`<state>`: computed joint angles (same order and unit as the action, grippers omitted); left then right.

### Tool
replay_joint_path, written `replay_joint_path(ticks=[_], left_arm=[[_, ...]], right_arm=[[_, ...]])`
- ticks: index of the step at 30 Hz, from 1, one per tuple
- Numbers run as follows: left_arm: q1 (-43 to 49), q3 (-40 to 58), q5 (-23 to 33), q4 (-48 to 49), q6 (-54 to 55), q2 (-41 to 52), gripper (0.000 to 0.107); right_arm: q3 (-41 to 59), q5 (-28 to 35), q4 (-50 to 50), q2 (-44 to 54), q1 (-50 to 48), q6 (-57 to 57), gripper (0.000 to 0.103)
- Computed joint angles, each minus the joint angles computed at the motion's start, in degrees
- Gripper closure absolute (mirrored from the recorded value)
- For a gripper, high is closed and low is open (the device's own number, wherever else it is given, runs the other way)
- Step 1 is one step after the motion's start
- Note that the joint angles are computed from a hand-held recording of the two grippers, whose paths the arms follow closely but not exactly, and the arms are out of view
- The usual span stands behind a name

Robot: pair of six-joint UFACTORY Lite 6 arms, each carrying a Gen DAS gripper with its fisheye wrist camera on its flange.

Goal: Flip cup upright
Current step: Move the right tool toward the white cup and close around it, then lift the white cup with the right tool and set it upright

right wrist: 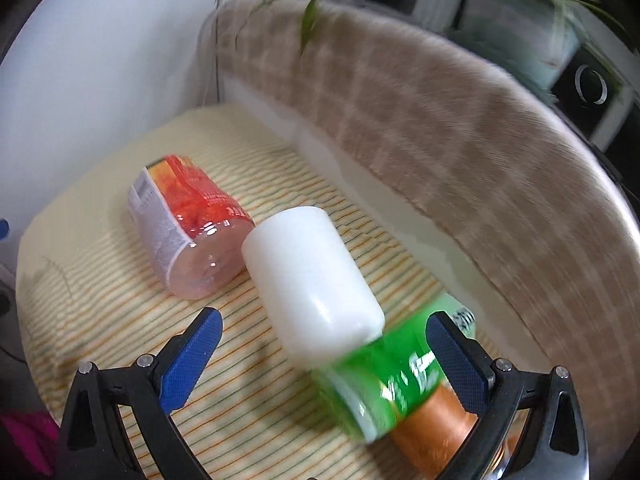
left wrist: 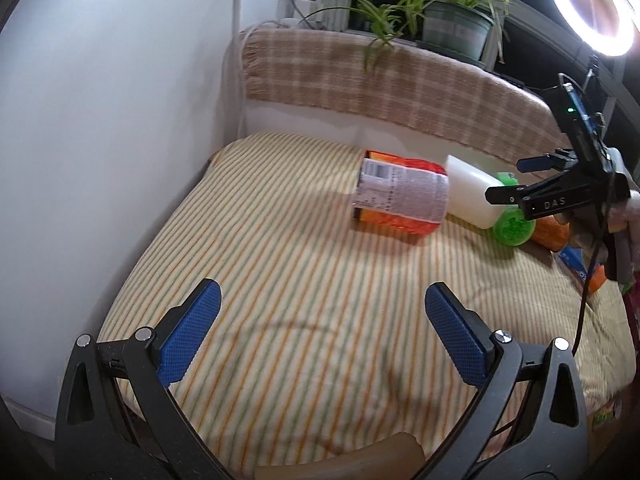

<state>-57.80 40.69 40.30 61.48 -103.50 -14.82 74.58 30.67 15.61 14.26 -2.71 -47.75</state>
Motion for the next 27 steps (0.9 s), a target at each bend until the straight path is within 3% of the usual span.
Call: replay_joint_path(ticks=[8, 14, 20, 23, 27], left_arm=[[3.4, -1.6, -1.9, -0.6, 1.0, -1.4, 0.004], [5.4, -2.2, -3.1, -0.7, 1.5, -1.7, 0.004], [6.2, -2.3, -3.8, -0.7, 1.5, -1.4, 0.004], [6.3, -2.3, -3.8, -0.6, 1.3, -1.3, 0.004], [6.0, -2.4, -3.5, -0.4, 0.9, -1.4, 0.004]], right_arm=[[13.4, 5.9, -12.6, 13.5, 5.5, 6.1, 0.000], [17.9, 7.0, -19.0, 18.6, 7.0, 9.9, 0.002], [22.4, 7.3, -22.8, 24.1, 8.0, 13.3, 0.013], [24.5, 7.7, -22.6, 26.2, 8.2, 13.5, 0.023], [25.5, 6.9, -22.8, 27.3, 8.1, 14.4, 0.023]])
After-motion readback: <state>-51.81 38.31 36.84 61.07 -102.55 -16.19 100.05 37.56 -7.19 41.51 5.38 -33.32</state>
